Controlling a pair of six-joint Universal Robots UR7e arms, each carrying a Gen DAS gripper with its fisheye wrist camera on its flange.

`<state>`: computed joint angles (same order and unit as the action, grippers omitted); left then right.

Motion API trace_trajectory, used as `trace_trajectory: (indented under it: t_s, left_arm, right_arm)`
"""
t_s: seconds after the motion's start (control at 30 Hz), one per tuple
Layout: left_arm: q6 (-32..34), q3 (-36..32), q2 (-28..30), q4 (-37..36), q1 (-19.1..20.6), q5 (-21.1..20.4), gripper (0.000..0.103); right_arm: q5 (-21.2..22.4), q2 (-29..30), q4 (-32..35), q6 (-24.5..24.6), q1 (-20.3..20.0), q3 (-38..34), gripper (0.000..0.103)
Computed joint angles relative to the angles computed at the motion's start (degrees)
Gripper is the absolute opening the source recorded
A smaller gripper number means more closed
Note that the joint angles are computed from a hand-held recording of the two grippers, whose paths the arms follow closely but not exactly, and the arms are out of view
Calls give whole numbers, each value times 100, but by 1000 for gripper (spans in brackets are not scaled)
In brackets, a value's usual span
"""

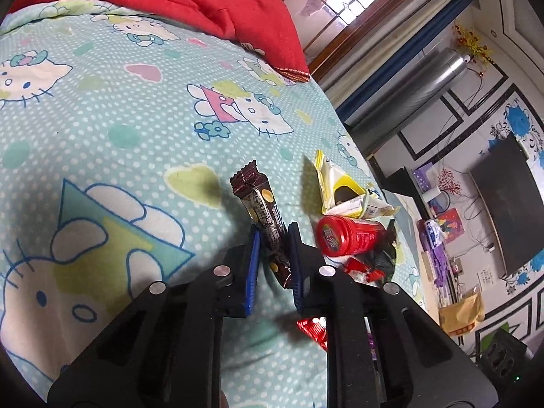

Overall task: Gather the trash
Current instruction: 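Grasp the brown chocolate bar wrapper with left tool while right tool grasps purple wrapper, then carry the chocolate wrapper and purple wrapper with both tools over the bin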

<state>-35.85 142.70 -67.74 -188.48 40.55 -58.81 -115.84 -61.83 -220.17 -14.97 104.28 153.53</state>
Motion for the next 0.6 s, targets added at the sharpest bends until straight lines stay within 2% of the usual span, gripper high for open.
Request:
trace_trajectory:
  t_s: [0.13,0.33,0.47,0.6]
  left_arm:
    - [68,169,-120,-128,-210,151,10]
    - [404,348,-277,-285,-768,676,9]
    - [592,393,-313,-321,-1058,832,9]
    - [737,406,-340,-330,-1280,793,9]
  right_arm:
    - [-70,-59,-46,-29,49,27,17]
    - [-186,-277,-115,-108,102,116,17]
    - [-276,-514,-74,-138,110,160,17]
    - [-424,-725,-48,-181,171,183,17]
